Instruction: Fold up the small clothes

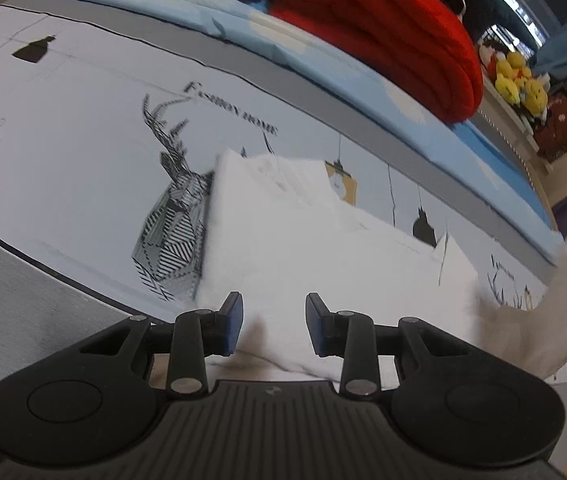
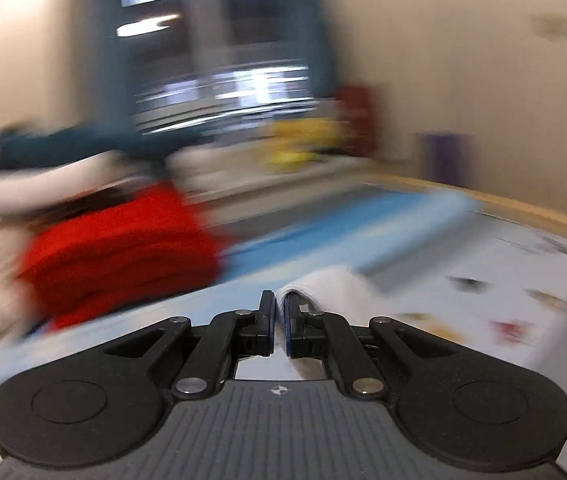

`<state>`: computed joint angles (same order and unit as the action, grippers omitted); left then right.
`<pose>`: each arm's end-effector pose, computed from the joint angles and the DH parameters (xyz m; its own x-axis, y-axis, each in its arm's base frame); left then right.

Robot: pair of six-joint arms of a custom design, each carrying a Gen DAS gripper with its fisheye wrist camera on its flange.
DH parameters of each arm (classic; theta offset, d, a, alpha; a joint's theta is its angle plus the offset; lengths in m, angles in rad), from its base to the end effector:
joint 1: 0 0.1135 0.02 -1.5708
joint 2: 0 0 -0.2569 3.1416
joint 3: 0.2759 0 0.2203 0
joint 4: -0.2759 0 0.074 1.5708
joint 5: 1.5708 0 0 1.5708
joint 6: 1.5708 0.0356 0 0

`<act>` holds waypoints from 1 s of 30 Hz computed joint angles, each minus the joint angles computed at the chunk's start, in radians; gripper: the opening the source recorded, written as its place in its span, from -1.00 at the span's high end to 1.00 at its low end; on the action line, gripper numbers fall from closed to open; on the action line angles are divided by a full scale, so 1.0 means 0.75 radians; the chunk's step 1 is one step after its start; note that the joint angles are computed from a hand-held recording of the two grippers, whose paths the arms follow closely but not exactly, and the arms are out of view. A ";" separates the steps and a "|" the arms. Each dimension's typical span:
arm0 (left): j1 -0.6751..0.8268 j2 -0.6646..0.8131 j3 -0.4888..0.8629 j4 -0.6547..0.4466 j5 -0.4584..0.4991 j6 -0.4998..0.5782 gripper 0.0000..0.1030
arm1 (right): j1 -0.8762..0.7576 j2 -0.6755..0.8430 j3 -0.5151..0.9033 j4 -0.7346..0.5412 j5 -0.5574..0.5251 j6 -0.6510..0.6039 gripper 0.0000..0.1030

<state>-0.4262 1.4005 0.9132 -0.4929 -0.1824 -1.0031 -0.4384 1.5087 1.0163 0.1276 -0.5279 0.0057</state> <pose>0.2326 -0.0985 0.2299 -0.6719 -0.6055 -0.4264 -0.4685 0.7935 -0.3885 0.2947 -0.1184 0.2852 -0.3234 0.1570 -0.9332 -0.0575 0.9810 0.1850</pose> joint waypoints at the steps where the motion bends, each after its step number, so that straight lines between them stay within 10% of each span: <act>1: 0.015 -0.020 -0.007 -0.005 0.001 0.000 0.26 | 0.037 -0.052 -0.045 -0.052 -0.077 -0.060 0.92; 6: 0.082 -0.085 -0.037 -0.024 0.024 0.015 0.26 | 0.226 -0.026 -0.027 -0.869 -0.271 -0.622 0.88; 10: 0.116 -0.116 -0.050 -0.032 0.028 0.031 0.26 | 0.188 0.047 0.029 -1.056 -0.152 -0.525 0.78; 15: 0.096 -0.075 -0.055 -0.005 0.014 0.016 0.26 | 0.026 0.116 0.159 -0.938 -0.165 -0.196 0.53; 30: -0.013 0.189 -0.016 0.276 0.040 -0.024 0.28 | 0.148 0.405 0.222 -0.987 0.014 -0.069 0.53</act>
<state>-0.4361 1.5423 0.9016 -0.2862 -0.1521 -1.0210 -0.3272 1.8124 1.1832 -0.6126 -0.5176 -0.0458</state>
